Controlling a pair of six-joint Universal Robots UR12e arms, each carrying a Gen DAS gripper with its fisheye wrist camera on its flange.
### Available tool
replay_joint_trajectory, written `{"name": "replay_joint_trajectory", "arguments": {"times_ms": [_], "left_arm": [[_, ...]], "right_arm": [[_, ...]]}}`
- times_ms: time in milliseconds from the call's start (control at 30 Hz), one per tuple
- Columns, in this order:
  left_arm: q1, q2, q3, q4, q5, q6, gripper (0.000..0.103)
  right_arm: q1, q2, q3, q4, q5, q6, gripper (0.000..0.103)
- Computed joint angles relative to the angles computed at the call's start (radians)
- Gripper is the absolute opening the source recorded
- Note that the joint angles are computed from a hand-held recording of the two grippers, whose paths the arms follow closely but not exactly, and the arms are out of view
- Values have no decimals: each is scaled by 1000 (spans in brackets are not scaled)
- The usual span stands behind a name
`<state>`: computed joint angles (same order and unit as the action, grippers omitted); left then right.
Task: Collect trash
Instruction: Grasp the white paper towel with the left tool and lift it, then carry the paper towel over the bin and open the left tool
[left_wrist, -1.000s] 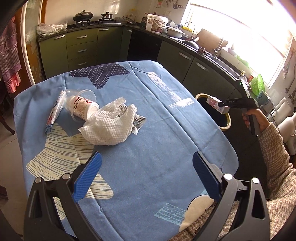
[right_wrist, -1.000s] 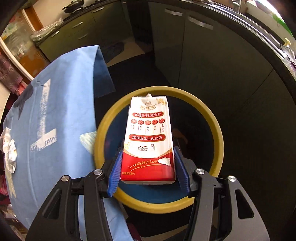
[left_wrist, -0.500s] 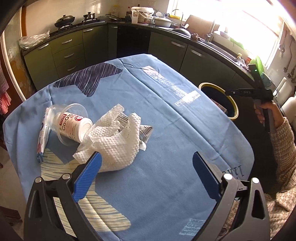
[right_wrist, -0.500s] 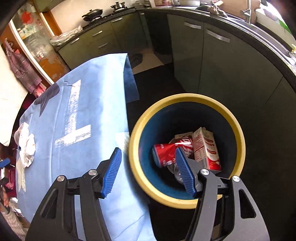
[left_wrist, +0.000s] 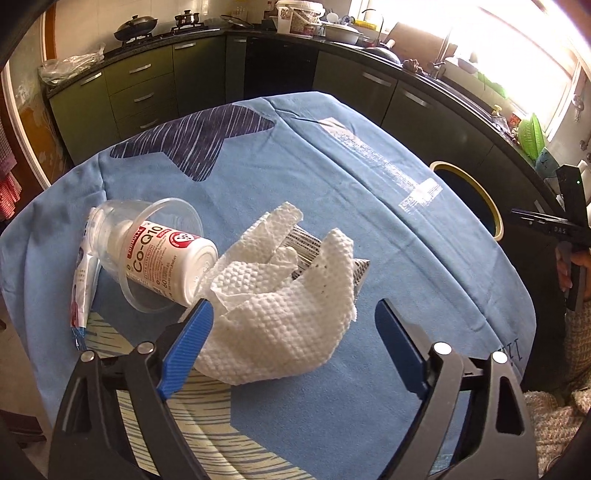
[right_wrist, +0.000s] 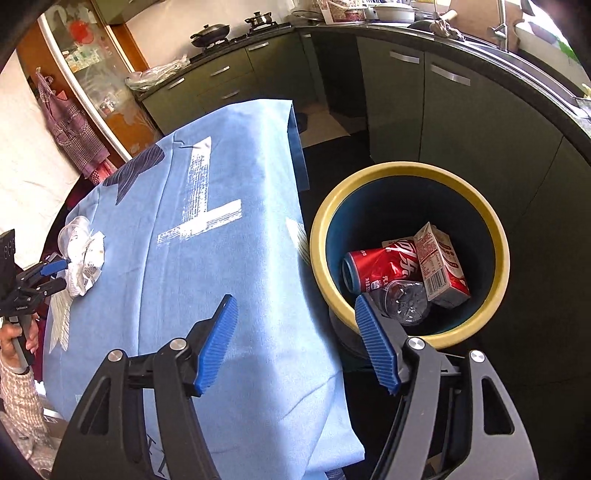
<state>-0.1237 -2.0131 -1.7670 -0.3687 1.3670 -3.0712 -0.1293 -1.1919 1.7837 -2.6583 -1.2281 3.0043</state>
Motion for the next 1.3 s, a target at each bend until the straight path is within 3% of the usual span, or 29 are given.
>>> {"name": "replay_joint_trajectory", "arguments": {"times_ms": [67,200,300,433,533,767,1000,1133,1300], "left_arm": [[3,-6,8,-18,-4,-3,70],[7,-16,15,-37,-2,-17,64],[9,-16,12,-41,-5,-20,53],[12,-13,6,-42,-22,-23,22],[13,-6,-2,-30,-24,-31,13],[13,47,-45,60,1,-42,11],[-15,90,-30,41,-21,8,11],[-51,65,35,-10,-68,58,11],[-123,-16,176,-82,-110,154,11]], "right_arm": [[-2,-2,0,0,1,-2,66],[-1,-7,2,-8,-3,-4,66],[0,-14,4,-13,8,-10,66],[4,-26,11,-16,34,-30,67],[10,-38,18,-16,60,-47,68],[19,-63,37,-29,85,-77,68],[17,-84,59,-64,71,-76,69],[0,-98,80,-79,51,-57,69],[-43,-129,122,-109,37,-33,69]]}}
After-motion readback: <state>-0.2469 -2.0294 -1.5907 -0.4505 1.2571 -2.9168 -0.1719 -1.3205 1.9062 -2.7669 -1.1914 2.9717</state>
